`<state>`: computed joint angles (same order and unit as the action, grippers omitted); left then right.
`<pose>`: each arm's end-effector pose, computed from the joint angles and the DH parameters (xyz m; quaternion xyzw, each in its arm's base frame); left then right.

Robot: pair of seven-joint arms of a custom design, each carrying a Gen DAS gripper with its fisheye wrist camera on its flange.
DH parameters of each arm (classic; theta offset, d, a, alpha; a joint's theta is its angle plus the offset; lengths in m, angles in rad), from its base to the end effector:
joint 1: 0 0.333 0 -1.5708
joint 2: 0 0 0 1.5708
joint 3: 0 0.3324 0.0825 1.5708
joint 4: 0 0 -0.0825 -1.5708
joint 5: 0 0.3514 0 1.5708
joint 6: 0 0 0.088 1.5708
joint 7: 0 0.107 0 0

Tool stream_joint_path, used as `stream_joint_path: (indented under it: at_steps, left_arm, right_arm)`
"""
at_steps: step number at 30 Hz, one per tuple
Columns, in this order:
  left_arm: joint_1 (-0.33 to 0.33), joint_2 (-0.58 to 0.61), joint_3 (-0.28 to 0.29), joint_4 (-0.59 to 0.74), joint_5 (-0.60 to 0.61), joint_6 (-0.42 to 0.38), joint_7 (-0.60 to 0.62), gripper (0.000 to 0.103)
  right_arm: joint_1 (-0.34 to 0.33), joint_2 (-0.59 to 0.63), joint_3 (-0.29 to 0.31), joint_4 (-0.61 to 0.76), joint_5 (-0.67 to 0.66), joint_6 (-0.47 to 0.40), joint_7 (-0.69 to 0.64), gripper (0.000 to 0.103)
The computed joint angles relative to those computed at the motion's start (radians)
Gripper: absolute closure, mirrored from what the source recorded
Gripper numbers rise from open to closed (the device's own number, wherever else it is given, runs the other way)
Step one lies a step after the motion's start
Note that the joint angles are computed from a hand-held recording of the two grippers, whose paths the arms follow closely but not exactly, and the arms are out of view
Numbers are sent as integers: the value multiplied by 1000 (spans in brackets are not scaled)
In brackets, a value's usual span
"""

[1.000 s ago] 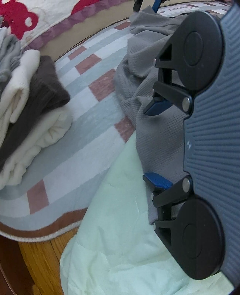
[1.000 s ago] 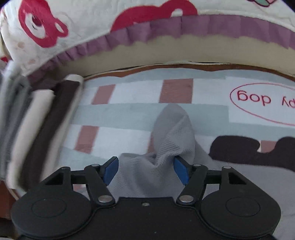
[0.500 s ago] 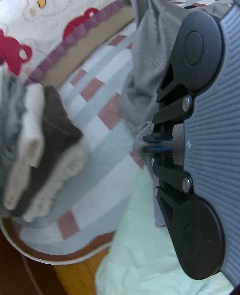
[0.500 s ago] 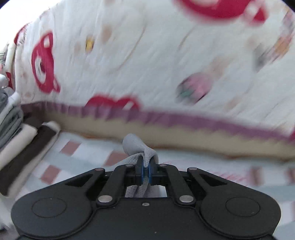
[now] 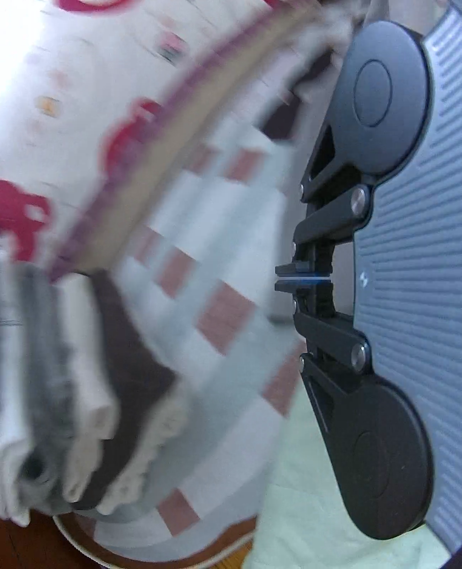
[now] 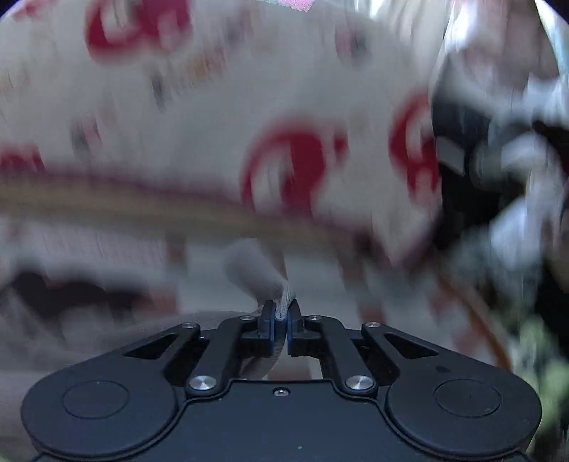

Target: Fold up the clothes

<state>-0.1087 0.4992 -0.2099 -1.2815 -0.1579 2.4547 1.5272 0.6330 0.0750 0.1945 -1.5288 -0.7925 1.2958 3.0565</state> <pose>0.7016 -0.1873 0.5697 -0.6187 0.7030 -0.3366 0.0985 0.4173 0.3136 0.6377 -0.3616 0.8412 -0.4021 0.0049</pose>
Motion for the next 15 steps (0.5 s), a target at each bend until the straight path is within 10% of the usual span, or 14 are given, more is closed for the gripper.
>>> stream_joint_path:
  at_steps: [3,7,15]
  left_arm:
    - [-17,21,6,34,30,-63,-6,97]
    - [-1,39,-32,53,-27,-94,42,63]
    - [-45,50,-23,62,8,-107,83,58]
  right_arm:
    - [-13,1,-10,-47,68,34,73,87]
    - [-51,-51,-17,-142,85,293,70,64]
    - [-122,36,-53,-142,132,703,13,48]
